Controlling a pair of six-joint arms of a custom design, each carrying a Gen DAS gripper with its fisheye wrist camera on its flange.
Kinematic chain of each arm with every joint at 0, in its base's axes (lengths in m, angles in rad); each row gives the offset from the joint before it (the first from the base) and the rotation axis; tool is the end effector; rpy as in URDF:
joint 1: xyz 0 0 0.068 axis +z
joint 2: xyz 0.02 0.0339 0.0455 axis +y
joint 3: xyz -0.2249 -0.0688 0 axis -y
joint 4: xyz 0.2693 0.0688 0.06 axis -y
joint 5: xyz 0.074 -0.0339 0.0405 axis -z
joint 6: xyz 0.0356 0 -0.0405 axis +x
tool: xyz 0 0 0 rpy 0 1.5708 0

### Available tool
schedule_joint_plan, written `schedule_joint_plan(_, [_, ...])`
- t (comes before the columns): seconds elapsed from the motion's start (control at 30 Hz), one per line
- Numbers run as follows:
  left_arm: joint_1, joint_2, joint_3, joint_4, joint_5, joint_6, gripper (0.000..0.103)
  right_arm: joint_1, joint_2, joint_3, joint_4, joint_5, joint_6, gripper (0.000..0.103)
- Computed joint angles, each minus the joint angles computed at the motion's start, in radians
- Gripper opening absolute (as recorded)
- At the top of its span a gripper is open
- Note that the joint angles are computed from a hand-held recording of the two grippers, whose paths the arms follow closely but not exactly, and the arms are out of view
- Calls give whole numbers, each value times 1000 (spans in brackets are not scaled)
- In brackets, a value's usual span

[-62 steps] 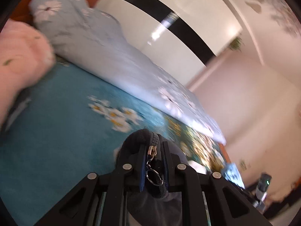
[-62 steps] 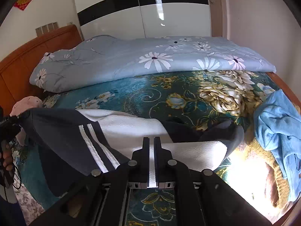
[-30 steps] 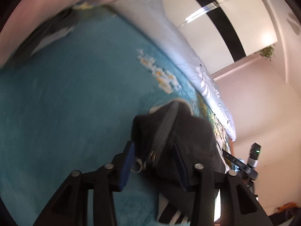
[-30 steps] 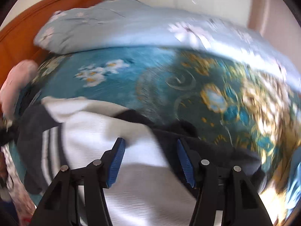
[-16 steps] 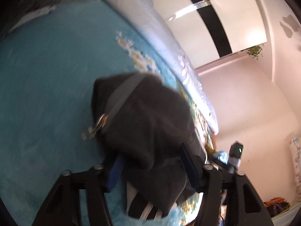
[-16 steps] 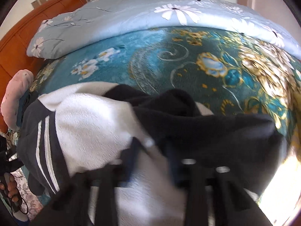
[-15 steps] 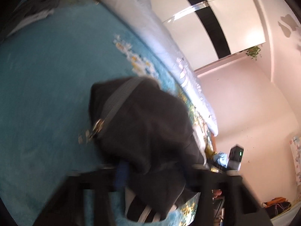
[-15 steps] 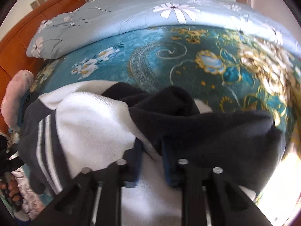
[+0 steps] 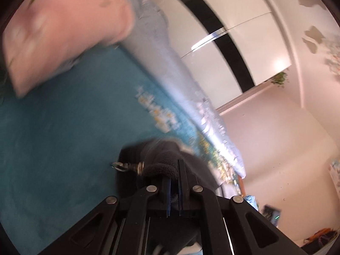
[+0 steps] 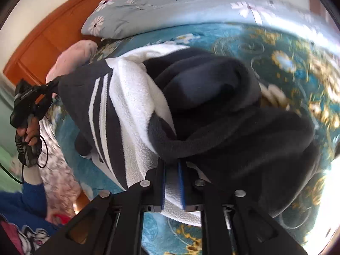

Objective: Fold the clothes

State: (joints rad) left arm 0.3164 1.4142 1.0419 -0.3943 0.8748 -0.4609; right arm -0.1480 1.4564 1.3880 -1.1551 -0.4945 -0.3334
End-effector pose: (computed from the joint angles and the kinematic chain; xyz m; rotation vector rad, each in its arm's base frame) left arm 0.3196 0.0759 0.2264 -0.4259 2.1869 -1.0862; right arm 0.3021 -0.0280 0.2793 -0.3609 2.6189 0.5370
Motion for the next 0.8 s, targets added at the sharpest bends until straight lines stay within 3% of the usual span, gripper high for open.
schedule_joint_plan(0.07, [15, 13, -34, -2, 13, 6, 5, -16, 2, 37, 4, -7, -3, 16])
schedule_joint_plan(0.13, [26, 20, -70, 6, 28, 11, 5, -52, 32, 107, 12, -53, 4, 27])
schedule_joint_plan(0.2, [16, 21, -81, 8, 20, 13, 5, -51, 89, 196, 49, -19, 36, 54])
schedule_joint_plan(0.23, [11, 21, -85, 10, 16, 13, 5, -37, 134, 245, 63, 19, 52, 57])
schedule_joint_plan(0.3, [3, 17, -80, 13, 10, 13, 5, -15, 249, 370, 59, 82, 77, 58])
schedule_joint_plan(0.37, [-2, 22, -61, 4, 6, 22, 5, -3, 428, 548, -37, 115, 87, 59])
schedule_joint_plan(0.43, [-11, 45, -28, -15, -5, 43, 5, 2, 530, 622, -82, 122, 88, 59])
schedule_joint_plan(0.57, [-31, 89, 42, -58, -36, 82, 5, -49, 502, 494, -12, -18, 112, 61])
schedule_joint_plan(0.73, [-58, 84, 114, -123, -82, 141, 5, -30, 539, 494, -6, 32, 178, 61])
schedule_joint_plan(0.8, [-67, 89, 153, -150, -95, 163, 5, -21, 540, 494, 5, 38, 202, 51])
